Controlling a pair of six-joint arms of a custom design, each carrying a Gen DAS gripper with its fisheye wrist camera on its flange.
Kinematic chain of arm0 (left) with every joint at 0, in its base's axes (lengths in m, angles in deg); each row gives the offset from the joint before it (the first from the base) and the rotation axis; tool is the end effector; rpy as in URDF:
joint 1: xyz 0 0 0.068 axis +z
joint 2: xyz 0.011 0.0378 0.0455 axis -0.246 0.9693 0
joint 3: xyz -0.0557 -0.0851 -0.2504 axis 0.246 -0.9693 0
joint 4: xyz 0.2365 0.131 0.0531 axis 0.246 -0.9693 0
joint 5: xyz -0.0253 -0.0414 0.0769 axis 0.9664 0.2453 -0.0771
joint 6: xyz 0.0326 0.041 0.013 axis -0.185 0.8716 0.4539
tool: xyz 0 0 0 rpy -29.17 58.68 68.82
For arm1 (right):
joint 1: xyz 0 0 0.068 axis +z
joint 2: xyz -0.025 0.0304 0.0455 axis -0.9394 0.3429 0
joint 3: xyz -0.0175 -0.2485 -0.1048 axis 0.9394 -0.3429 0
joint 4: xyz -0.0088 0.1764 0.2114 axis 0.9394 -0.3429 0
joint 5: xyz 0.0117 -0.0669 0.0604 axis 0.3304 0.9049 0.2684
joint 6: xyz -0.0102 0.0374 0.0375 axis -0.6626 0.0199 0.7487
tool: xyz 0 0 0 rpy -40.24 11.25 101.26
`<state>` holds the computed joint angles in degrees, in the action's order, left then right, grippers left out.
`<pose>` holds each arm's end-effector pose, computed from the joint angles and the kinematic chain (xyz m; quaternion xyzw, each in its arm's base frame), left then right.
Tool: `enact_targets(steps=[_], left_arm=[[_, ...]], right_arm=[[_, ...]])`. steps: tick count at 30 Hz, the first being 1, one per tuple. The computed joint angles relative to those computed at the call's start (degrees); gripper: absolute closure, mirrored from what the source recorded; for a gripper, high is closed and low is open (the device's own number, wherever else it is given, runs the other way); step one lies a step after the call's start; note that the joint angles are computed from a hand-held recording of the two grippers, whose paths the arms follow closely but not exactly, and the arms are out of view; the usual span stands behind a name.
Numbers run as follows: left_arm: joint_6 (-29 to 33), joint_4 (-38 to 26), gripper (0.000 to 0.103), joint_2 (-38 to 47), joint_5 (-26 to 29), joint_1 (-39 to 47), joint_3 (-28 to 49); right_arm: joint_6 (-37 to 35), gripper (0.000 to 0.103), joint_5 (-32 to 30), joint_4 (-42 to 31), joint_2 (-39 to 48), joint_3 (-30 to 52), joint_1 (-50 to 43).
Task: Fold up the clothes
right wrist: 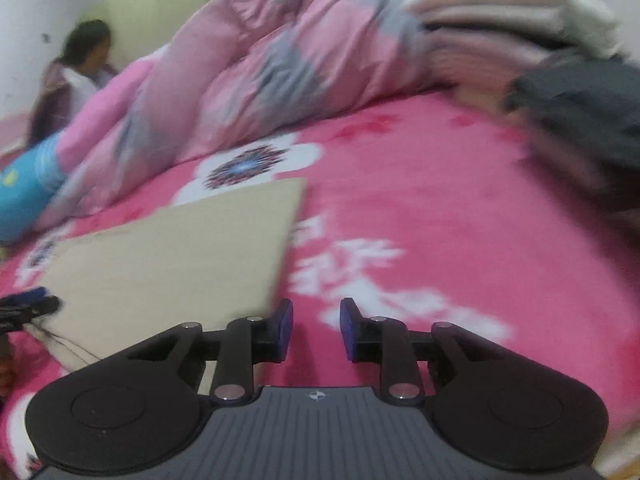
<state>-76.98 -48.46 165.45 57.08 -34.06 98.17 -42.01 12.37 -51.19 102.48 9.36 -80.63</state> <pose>0.2591 -0.0895 0.0990 0.0604 0.8639 -0.0789 0.4938 0.2526 -0.0315 0.1297 -0.0254 0.8827 0.1636 0.4399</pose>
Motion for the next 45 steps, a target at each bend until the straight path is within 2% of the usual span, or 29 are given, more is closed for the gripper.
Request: enact_targets(steps=[3,7,9,12,14,16,17,18,22,26,28,32,35,38,40,41,43,45], left_arm=[[-1.9,-2.1,0.0,-2.8,-3.1,-1.6,-0.7],[-7.0,-3.5,0.0,-8.8,-5.5,-5.4,-4.2],[-7.3,-4.1,0.0,-9.4,-8.4,-8.7,-4.4],[-6.9,-6.0,0.0,-7.0,-13.8,-13.2,-2.2],[-6.7,-6.1,0.0,-4.5,-16.0,-14.6,-0.5],[-7.0,-6.8,0.0,-2.4,-17.4,-15.2,1.0],[-7.0,-7.4,0.0,-1.8,-17.8,-15.3,1.7],[-7.0,-7.9,0.0,-1.6,-18.1,-15.3,2.1],[-7.4,-10.1,0.0,-1.9,-18.6,-15.5,2.7],[-7.8,-11.5,0.0,-1.5,-20.3,-16.6,3.4],[-8.1,-13.2,0.0,-2.2,-20.6,-16.9,3.8],[-10.3,-17.3,0.0,-4.1,-21.4,-17.7,5.0],[-12.8,-18.0,0.0,-5.4,-22.1,-20.1,5.5],[-13.8,-18.6,0.0,-3.6,-23.2,-23.6,7.3],[-14.0,-19.2,0.0,-1.1,-24.2,-25.6,9.0],[-14.1,-19.6,0.0,0.3,-24.7,-26.3,9.8],[-15.2,-20.2,0.0,2.5,-26.0,-27.5,10.6],[-16.9,-20.0,0.0,3.5,-26.3,-27.8,10.6]], right_arm=[[2.3,0.075,-4.2,0.5,-5.7,-2.8,-0.5],[6.0,0.072,-11.1,-2.0,2.0,1.8,-2.9],[7.7,0.071,-14.6,-4.1,6.4,4.8,-4.2],[3.5,0.068,-20.9,-8.9,13.0,7.9,-5.6],[0.2,0.066,-20.6,-7.8,12.1,5.6,-5.2],[0.1,0.07,-21.5,-7.6,10.8,4.8,-5.7],[0.3,0.084,-22.3,-8.1,10.2,4.6,-6.1],[0.4,0.088,-23.1,-8.5,9.6,4.5,-6.6],[-0.8,0.089,-27.6,-13.3,3.2,3.6,-9.2],[-4.7,0.088,-20.8,-13.7,7.7,3.5,-8.2],[-5.2,0.085,-22.7,-14.9,6.9,2.9,-10.6],[-6.4,0.084,-14.2,-12.0,-11.4,-4.1,-9.0],[-6.2,0.084,-13.2,-5.3,-18.0,-7.7,-4.5],[-5.6,0.084,-8.3,5.0,-13.0,-9.7,3.5],[-9.0,0.08,-0.6,5.8,-4.5,-8.0,9.2],[-9.5,0.08,-0.2,7.9,-2.5,-8.7,9.5],[-9.0,0.08,-3.8,15.6,-0.8,-12.4,6.7],[-8.6,0.08,-8.1,12.3,-2.5,-12.4,3.0]])
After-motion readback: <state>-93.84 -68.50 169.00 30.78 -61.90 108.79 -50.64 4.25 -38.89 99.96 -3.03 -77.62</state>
